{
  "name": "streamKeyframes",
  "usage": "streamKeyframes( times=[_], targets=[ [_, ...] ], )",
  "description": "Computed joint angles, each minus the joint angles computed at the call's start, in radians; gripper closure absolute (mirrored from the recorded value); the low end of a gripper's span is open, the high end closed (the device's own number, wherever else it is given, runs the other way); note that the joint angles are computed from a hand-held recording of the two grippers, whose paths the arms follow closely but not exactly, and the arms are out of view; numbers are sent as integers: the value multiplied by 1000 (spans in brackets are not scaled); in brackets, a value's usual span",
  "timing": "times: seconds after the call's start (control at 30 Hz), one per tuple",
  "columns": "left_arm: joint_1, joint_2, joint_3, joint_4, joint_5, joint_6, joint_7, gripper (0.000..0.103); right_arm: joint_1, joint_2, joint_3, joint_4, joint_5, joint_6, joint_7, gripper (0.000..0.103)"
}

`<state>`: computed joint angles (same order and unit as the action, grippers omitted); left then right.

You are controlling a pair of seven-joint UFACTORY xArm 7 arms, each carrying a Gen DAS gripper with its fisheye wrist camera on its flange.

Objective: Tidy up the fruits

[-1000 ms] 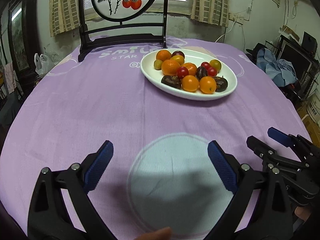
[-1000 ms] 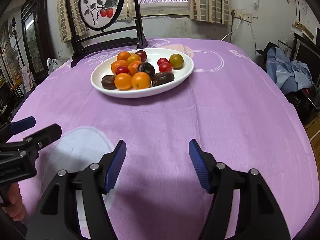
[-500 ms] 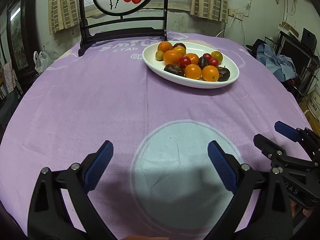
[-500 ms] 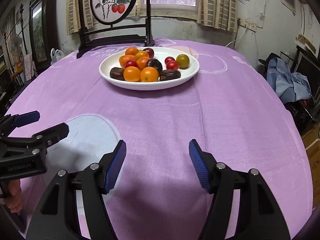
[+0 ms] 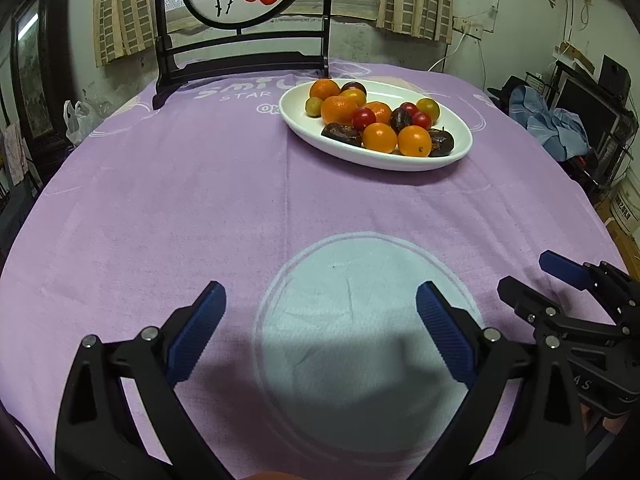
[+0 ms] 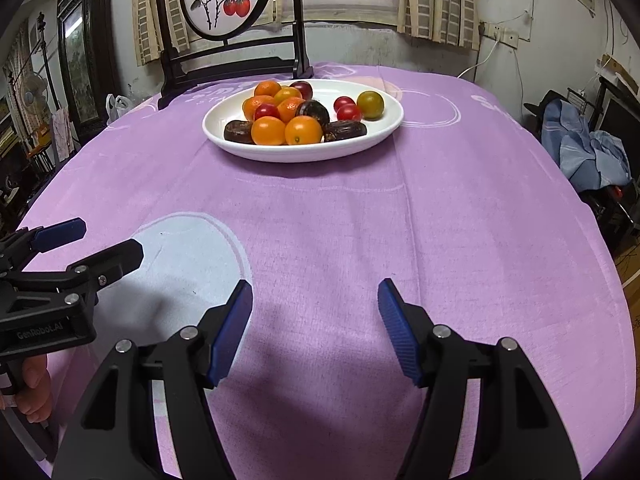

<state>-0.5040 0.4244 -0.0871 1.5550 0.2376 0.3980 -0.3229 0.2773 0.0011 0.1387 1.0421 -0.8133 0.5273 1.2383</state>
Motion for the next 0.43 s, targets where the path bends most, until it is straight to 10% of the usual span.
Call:
streamKeyframes(
  times=[0.43],
  targets=[
    [-14, 18, 16, 30, 24, 47, -23, 5, 7, 13, -3, 8, 41, 6, -33, 38]
  ],
)
